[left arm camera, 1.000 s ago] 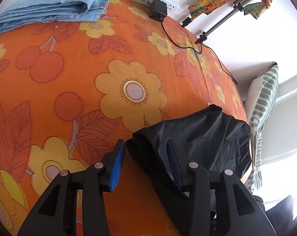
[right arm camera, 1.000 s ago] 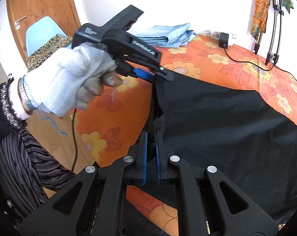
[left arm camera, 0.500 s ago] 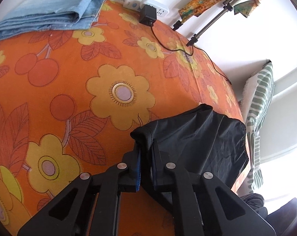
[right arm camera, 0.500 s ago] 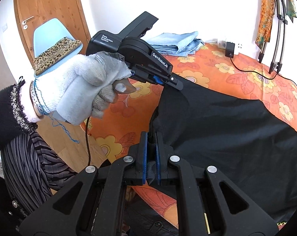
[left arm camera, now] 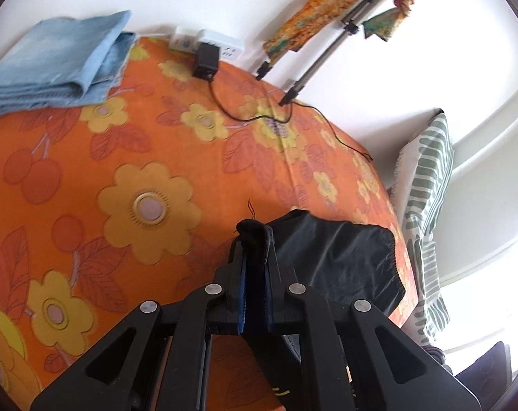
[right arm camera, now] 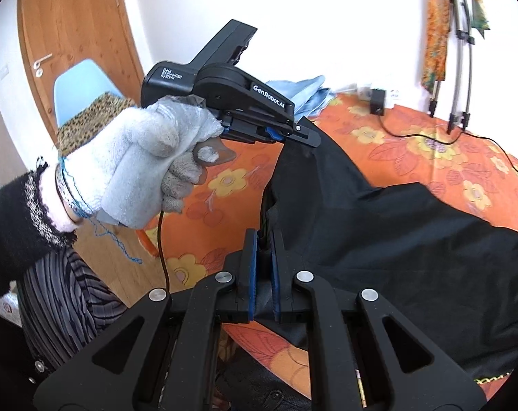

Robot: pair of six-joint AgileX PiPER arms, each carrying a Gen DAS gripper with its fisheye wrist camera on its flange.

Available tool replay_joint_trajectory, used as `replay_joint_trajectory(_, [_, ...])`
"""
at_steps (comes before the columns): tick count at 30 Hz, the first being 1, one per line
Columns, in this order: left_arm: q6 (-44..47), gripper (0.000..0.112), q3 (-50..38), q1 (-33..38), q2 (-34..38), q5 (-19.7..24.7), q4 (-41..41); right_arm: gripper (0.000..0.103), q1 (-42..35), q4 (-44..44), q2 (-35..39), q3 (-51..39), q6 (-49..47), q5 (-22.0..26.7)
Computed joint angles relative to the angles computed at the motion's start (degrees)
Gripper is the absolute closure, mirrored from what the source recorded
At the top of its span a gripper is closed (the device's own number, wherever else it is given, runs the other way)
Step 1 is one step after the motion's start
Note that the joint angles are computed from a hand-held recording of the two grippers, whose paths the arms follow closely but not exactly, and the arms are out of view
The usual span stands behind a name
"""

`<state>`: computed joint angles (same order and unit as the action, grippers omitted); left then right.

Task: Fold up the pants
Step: 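Close both tools on the pants edge and lift it off the bedspread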

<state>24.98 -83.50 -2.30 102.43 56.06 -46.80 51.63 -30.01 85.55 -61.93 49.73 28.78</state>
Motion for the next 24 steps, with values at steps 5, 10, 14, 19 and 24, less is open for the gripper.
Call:
replay_joint_trajectory(5, [-2.1, 0.105, -4.3, -3.7, 1.7, -0.5, -0.2, 0.096, -0.7, -2.8, -5.2, 2.6, 2.9, 2.1])
replay_joint_trajectory(10, [-5.8, 0.105, -9.4, -8.6, 4.8, -1.3, 1.2, 0.096, -3.6, -1.8, -11.0, 5.9, 2.6, 4.4])
replay_joint_trajectory(14, [-9.5, 0.105, -15.3, -12.8, 8.0, -0.9, 3.1, 0.096, -6.7, -0.5, -15.9, 8.9, 0.7, 6.4])
replay_joint_trajectory(19, [-15.6, 0.105, -26.3, -19.2, 13.9, 1.0, 7.9, 0.096, -12.0, 1.6, -21.9, 12.2, -3.5, 8.6])
replay_joint_trajectory(24, [-21.1, 0.105, -38.4, -24.3, 21.0, 4.2, 11.4, 0.096, -20.3, 7.3, -27.9, 15.9, -11.1, 9.6])
